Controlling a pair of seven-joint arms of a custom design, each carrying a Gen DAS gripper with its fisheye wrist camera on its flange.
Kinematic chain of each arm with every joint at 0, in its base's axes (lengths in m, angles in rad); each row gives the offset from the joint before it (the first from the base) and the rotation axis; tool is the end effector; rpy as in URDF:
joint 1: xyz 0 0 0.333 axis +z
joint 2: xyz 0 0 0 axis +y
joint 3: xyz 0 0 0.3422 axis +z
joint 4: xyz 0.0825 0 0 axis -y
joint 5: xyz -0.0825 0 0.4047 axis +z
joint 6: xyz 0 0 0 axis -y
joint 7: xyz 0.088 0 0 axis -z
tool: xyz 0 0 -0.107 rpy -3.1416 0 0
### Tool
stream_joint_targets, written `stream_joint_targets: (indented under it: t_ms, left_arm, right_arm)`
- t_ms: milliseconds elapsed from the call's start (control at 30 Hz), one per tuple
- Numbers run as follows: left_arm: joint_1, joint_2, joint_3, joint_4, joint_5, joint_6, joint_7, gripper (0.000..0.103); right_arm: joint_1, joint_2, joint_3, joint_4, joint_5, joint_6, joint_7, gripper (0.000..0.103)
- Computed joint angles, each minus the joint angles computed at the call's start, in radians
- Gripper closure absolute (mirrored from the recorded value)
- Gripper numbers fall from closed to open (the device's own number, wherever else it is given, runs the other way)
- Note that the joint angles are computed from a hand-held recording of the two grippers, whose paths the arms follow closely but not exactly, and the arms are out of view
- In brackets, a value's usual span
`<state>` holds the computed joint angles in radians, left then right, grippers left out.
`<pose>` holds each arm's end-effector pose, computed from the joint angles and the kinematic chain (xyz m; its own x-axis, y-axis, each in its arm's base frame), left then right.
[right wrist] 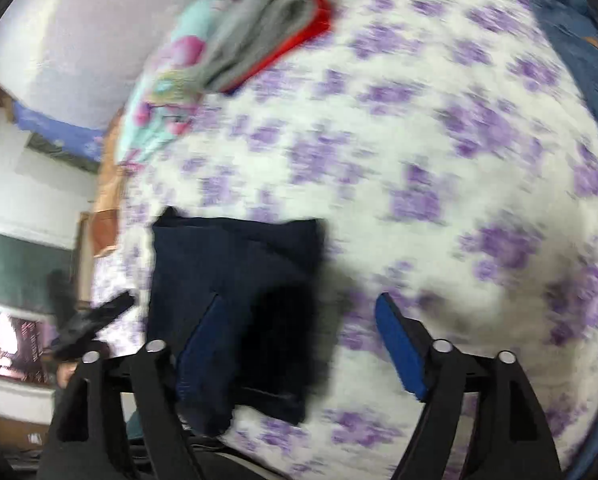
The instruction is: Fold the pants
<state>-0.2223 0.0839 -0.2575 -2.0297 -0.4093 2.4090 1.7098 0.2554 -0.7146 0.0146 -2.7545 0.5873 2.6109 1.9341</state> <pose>0.5461 -0.2834 0.4541 -0.3683 -0.8711 0.3248 -0.9168 0.2823 -0.2824 0.3564 0.0863 0.4905 -0.3303 -0.7267 -0.6024 -0.8089 0.5468 -0.2161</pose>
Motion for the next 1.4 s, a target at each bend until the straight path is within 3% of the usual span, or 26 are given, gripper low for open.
stream_joint_targets:
  t_ms: [67, 200, 300, 400, 467, 567, 600, 633, 667, 700, 800, 867, 967, 1033, 1100, 1167, 1300, 1400]
  left_arm:
    - [-0.003, 0.027, 0.000, 0.013, 0.034, -0.021, -0.004, 0.005]
    - [-0.011, 0.091, -0.013, 0.051, 0.103, -0.076, -0.004, 0.005]
    - [0.001, 0.095, -0.028, 0.048, 0.084, -0.077, 0.057, 0.005]
    - [0.010, 0.112, -0.036, 0.064, 0.070, -0.093, 0.119, 0.005]
    - [0.016, 0.125, -0.043, 0.076, 0.058, -0.106, 0.168, 0.005]
    - [0.015, 0.144, -0.045, 0.094, 0.052, -0.115, 0.180, 0.009]
    - [0.016, 0.141, -0.046, 0.093, 0.053, -0.116, 0.186, 0.015]
    - [0.014, 0.142, -0.048, 0.100, 0.056, -0.120, 0.192, 0.027]
    - [0.017, 0.135, -0.051, 0.100, 0.051, -0.126, 0.208, 0.033]
    - [0.023, 0.122, -0.052, 0.100, 0.037, -0.136, 0.226, 0.046]
    - [0.036, 0.095, -0.043, 0.101, -0.004, -0.153, 0.255, 0.070]
    - [0.050, 0.075, -0.040, 0.097, -0.076, -0.161, 0.304, 0.080]
    - [0.051, 0.053, -0.032, 0.088, -0.162, -0.152, 0.347, 0.076]
    - [0.026, 0.060, -0.019, 0.074, -0.085, -0.100, 0.287, 0.030]
    - [-0.015, 0.070, 0.007, 0.049, 0.075, -0.050, 0.171, 0.029]
    - [0.007, 0.066, -0.014, 0.037, 0.049, -0.055, 0.183, 0.029]
    - [0.023, 0.027, -0.004, 0.016, 0.049, -0.052, 0.194, 0.028]
    - [0.024, 0.013, 0.004, 0.028, 0.048, -0.008, 0.157, 0.028]
  right_arm:
    - [0.047, 0.070, -0.007, 0.037, 0.021, 0.008, -0.041, 0.014]
    - [0.063, 0.246, 0.038, 0.112, 0.021, -0.032, 0.015, 0.014]
    - [0.131, 0.273, 0.010, 0.076, 0.176, 0.046, -0.034, 0.012]
    - [0.164, 0.285, 0.018, 0.069, 0.228, 0.124, -0.078, 0.012]
    - [0.199, 0.319, 0.001, 0.098, 0.279, 0.140, -0.152, 0.017]
    - [0.137, 0.350, 0.066, 0.123, 0.150, 0.124, -0.046, 0.034]
    - [0.130, 0.344, 0.072, 0.123, 0.128, 0.117, -0.026, 0.038]
    - [0.140, 0.340, 0.060, 0.125, 0.137, 0.111, -0.038, 0.057]
    - [0.168, 0.331, 0.031, 0.123, 0.188, 0.113, -0.082, 0.063]
    - [0.187, 0.330, 0.014, 0.126, 0.230, 0.117, -0.116, 0.065]
    - [0.179, 0.292, 0.020, 0.129, 0.228, 0.105, -0.145, 0.069]
    - [0.167, 0.270, 0.036, 0.135, 0.195, 0.117, -0.153, 0.070]
    - [0.138, 0.252, 0.048, 0.145, 0.127, 0.118, -0.141, 0.069]
    - [0.107, 0.249, 0.050, 0.131, 0.082, 0.095, -0.113, 0.063]
    - [0.028, 0.282, 0.073, 0.148, -0.034, -0.036, 0.008, 0.048]
    - [0.036, 0.288, 0.046, 0.150, -0.018, -0.065, 0.006, 0.042]
    - [-0.015, 0.218, 0.052, 0.173, -0.132, -0.127, 0.007, 0.041]
    - [-0.070, 0.177, 0.094, 0.197, -0.251, -0.113, 0.044, 0.048]
